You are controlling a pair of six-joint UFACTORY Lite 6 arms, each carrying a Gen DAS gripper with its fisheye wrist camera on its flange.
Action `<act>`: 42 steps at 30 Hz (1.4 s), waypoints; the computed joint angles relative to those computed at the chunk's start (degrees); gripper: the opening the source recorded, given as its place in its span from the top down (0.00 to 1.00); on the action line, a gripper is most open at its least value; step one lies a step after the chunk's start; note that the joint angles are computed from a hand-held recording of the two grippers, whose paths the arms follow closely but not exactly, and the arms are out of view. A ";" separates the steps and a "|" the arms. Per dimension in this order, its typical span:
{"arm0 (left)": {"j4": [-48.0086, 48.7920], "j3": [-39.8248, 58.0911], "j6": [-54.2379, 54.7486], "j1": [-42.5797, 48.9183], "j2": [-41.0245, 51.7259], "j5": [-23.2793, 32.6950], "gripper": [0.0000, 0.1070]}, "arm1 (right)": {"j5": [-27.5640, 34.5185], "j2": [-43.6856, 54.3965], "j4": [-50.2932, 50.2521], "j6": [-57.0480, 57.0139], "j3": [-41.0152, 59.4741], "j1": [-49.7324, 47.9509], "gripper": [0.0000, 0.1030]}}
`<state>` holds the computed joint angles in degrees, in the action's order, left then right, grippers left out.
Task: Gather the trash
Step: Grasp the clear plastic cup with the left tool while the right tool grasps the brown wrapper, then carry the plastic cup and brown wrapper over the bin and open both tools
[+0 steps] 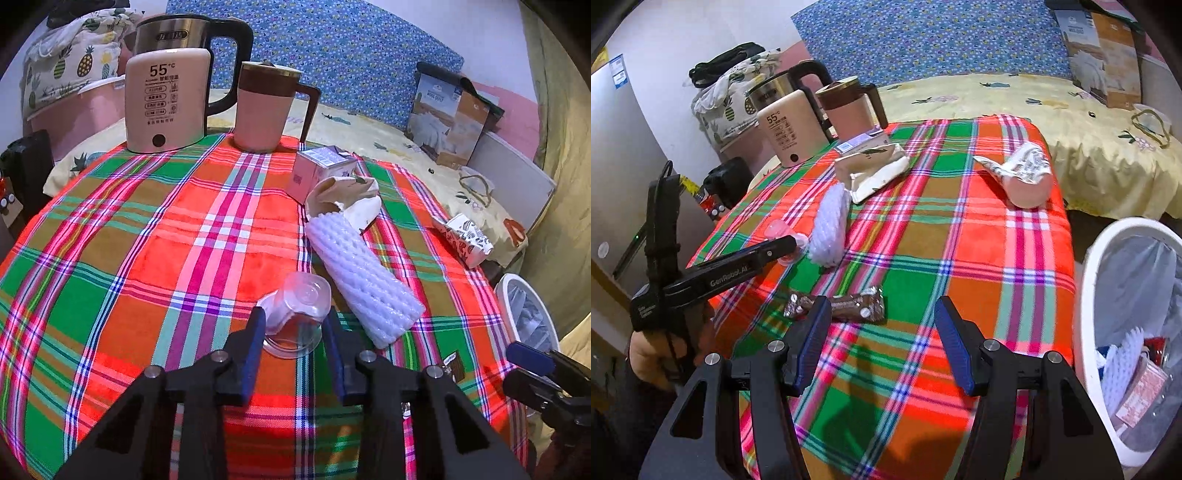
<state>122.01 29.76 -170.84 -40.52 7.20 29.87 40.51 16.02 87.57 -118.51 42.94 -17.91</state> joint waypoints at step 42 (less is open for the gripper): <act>-2.98 -16.50 -2.34 -2.90 -16.86 2.40 0.71 | -9.27 1.14 5.88 -21.35 -2.03 16.57 0.74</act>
<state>119.03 13.26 -173.18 -43.41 -9.67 32.27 31.23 17.16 93.45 -139.86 40.91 -1.35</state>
